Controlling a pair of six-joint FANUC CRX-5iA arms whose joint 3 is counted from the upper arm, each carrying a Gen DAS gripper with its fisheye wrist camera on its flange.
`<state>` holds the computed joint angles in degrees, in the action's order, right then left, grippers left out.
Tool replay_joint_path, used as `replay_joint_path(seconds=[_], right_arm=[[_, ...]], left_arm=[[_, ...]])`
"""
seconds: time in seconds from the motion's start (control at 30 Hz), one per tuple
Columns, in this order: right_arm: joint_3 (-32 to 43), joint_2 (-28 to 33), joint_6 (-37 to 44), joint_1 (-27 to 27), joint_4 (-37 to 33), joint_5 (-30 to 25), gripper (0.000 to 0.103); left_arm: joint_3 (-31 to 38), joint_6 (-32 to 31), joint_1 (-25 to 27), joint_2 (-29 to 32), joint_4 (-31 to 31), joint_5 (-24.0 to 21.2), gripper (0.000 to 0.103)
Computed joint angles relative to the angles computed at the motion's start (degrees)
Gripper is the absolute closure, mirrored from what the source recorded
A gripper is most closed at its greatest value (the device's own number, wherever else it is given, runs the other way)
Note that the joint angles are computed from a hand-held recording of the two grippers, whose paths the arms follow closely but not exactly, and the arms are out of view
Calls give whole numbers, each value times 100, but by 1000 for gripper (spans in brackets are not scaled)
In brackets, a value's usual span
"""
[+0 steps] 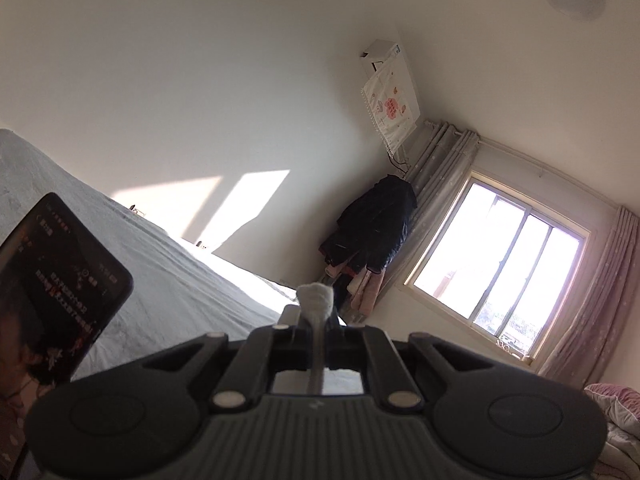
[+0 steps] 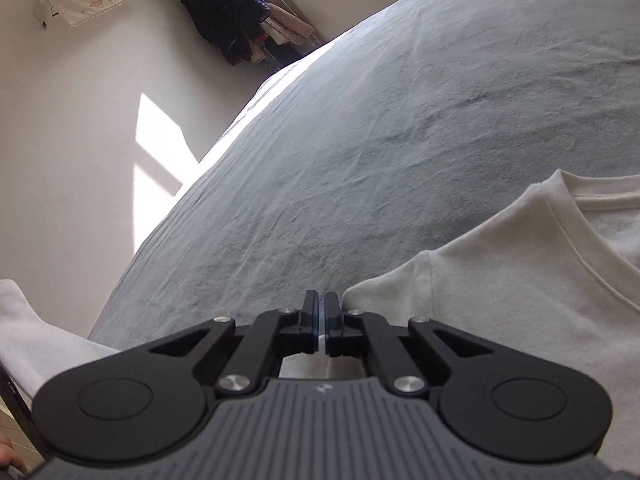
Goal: Fold clothes
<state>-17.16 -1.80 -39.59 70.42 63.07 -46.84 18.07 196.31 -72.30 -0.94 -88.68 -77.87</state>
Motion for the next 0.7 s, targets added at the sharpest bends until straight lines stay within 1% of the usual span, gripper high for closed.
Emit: replay_joint_path(seconds=[0.03,0.07,0.2,0.3,0.4,0.5,0.53,0.57,0.6,0.7], right_arm=[[33,-42,65,126,-20,-271,89],[20,-117,72,246,-33,-496,87],[-324,-642,-277,724,-89,-1111,87],[-586,-1029,-657,1066,-143,-1456,87],[-691,-1299,-895,1454,-154,-1952,86],[-665,-1442,-809,1779,-218,-2398,82],[-652,-1470,-787,1899,-231,-2578,76],[-637,-1497,-766,2019,-243,-2759,64],[-624,-1515,-756,2135,-251,-2937,60],[-666,-1639,-829,2441,-295,-3344,59]], left_arm=[[24,7,-11,4,-6,157,98],[47,14,-22,8,-12,313,98],[196,27,-97,65,30,945,98],[390,-170,-172,198,175,1359,98],[548,-419,-158,334,484,1749,98],[724,-745,-77,486,841,2072,98],[744,-836,-53,512,958,2169,98],[761,-928,-30,536,1077,2264,98],[776,-1028,4,561,1233,2368,98],[818,-1450,136,638,1849,2653,98]])
